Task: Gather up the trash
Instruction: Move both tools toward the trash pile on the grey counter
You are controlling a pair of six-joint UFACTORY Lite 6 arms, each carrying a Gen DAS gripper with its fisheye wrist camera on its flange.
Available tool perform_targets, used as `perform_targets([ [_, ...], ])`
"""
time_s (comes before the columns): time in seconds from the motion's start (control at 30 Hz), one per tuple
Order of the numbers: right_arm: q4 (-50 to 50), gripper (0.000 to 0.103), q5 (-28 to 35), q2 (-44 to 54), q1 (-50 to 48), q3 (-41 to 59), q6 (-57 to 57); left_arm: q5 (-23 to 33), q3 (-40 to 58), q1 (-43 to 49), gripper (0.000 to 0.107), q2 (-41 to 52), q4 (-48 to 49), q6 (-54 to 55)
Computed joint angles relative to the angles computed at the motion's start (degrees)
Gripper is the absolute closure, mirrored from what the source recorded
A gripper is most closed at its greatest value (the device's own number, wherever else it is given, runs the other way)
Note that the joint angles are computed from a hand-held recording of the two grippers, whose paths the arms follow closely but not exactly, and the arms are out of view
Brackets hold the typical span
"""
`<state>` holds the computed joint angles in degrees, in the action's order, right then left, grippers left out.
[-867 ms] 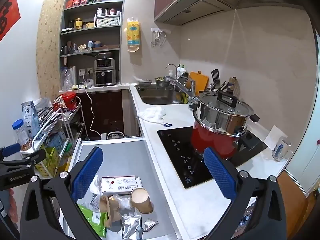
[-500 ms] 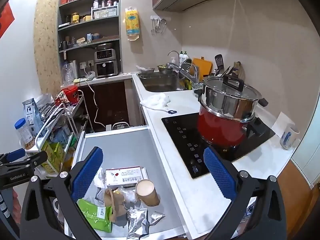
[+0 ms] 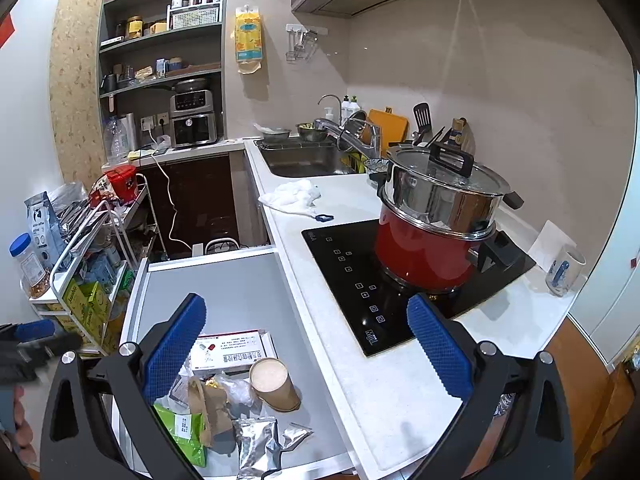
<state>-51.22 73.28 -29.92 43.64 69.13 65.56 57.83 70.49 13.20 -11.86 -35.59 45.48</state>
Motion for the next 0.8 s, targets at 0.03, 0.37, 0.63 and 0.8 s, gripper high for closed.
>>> perform_targets([
  [0.03, 0.8, 0.004, -0.7, -0.1, -0.9, -0.1, -0.4, -1.7, -0.6, -0.9, 0.006, -0.5, 1.4, -1.3],
  [0.37, -0.7, 0.004, 1.0, 1.3, 3.6, 0.8, -2.3, -16.5, -6.7, -3.9, 0.006, -9.5, 13.2, -8.5],
  [0.63, 1.1, 0.004, -1.1, 0.3, 1.3, 2.7, -1.2, -13.8, 0.9, -0.4, 0.005, -4.1, -4.1, 2.9],
  [0.8, -3.0, 0.004, 4.9, 2.6, 5.0, 4.8, -0.3, -15.2, -0.7, -1.6, 0.006, -6.1, -4.5, 1.5],
])
